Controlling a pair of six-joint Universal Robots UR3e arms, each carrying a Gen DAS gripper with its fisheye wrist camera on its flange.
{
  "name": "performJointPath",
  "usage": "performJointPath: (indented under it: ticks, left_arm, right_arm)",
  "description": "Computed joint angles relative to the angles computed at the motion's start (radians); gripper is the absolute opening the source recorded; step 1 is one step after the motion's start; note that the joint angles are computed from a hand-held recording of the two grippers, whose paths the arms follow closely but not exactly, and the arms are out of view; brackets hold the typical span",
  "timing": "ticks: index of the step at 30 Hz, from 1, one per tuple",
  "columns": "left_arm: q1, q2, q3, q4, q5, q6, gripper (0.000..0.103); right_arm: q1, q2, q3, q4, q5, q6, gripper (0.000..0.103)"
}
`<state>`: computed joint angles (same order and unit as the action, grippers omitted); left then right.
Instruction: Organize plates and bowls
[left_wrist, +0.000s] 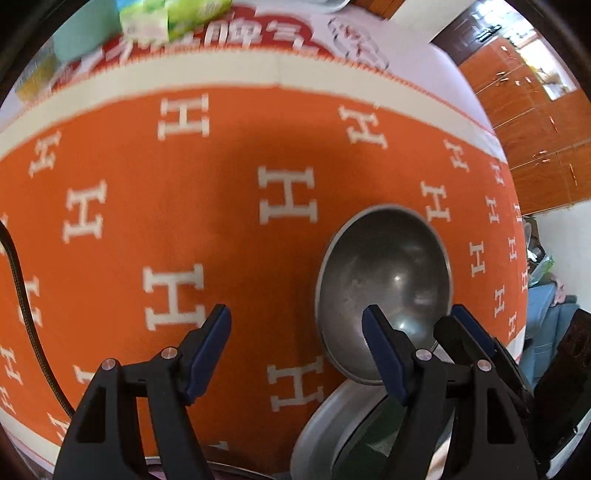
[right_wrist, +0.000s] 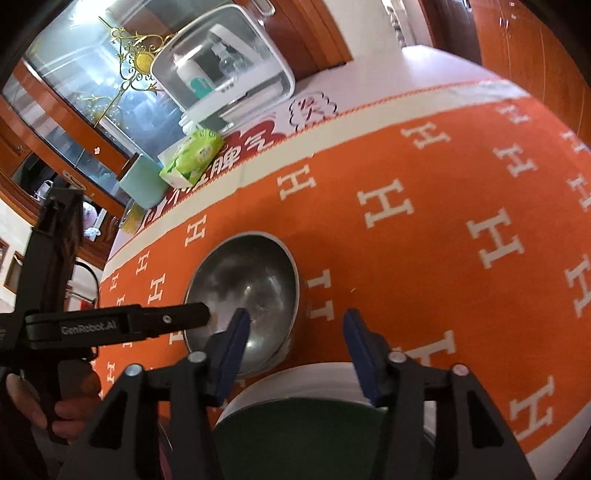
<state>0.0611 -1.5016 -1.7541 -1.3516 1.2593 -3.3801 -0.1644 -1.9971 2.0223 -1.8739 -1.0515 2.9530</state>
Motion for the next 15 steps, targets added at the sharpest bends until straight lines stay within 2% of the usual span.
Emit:
performJointPath:
  ticks: [2, 5, 7, 10, 11, 13, 15]
  left_arm:
    - [0.010, -0.018, -0.013, -0.012, -0.020, -0.007, 0.072]
    - [0.012, -0.041, -0.028, -0.010, -0.032, -0.002, 0.071]
    - [0.009, -0.055, -0.035, 0.001, -0.034, -0.001, 0.067]
    - [0.004, -0.068, -0.040, 0.012, -0.039, -0.006, 0.057]
    - [-0.001, -0.073, -0.034, 0.017, -0.036, -0.011, 0.057]
    - [0.001, -0.072, -0.038, 0.029, -0.049, -0.005, 0.047]
    - [0.005, -0.075, -0.045, 0.039, -0.057, -0.007, 0.046]
  right_arm:
    - [-0.005, 0.021, 0.003, 0.001, 0.007, -0.006, 0.037]
    - [-0.022, 0.044, 0.005, 0.010, 0.023, -0.025, 0.031]
    - [-0.026, 0.053, 0.001, 0.018, 0.035, -0.044, 0.030]
    - [-0.017, 0.072, -0.006, 0.014, 0.045, -0.060, 0.024]
    - [-0.012, 0.080, -0.008, 0.007, 0.046, -0.061, 0.022]
    - [-0.001, 0.094, -0.010, -0.004, 0.048, -0.061, 0.020]
    - [0.003, 0.100, -0.010, -0.017, 0.048, -0.058, 0.019]
